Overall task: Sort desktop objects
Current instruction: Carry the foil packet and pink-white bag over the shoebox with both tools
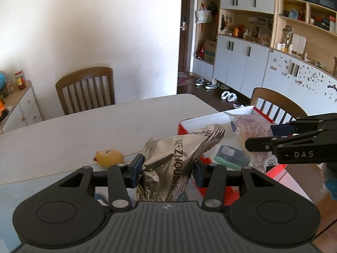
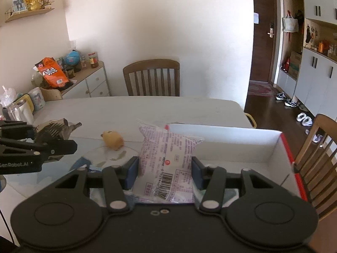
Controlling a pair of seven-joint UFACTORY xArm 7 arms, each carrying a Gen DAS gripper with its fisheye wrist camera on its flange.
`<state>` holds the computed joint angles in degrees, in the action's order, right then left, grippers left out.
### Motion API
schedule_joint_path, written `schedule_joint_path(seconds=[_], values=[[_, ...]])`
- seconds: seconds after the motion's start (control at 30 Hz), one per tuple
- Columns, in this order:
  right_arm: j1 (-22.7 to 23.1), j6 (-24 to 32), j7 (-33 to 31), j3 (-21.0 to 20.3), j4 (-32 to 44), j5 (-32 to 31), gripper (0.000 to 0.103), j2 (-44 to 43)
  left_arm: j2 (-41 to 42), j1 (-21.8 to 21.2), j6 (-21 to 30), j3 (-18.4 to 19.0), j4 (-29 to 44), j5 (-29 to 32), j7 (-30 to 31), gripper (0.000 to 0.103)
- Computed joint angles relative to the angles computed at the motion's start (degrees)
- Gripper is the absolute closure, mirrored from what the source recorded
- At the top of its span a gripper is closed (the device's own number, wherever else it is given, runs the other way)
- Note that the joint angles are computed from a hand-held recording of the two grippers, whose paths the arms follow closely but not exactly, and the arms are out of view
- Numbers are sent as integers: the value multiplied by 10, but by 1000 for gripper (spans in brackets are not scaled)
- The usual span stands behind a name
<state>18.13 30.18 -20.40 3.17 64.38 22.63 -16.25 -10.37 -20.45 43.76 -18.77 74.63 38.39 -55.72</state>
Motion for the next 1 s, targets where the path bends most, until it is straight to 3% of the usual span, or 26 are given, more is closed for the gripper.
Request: schedule_joint_path(seconds=[0.17,0.43,0.73,1.0], values=[[-10,3,-18,-16,-1,6,52,0,49,-17,8,-4,47,21,-5,56],[-37,12,-35,-34,-5,10,52,1,125,-69,3,29,117,23,26,57],[-68,25,-49,-39,17,3,52,36,212,-123,-3,73,198,-16,96,56],[-87,47,-82,-37,60,28,52,85,276,-145,-10,98,255,-80,180,56]])
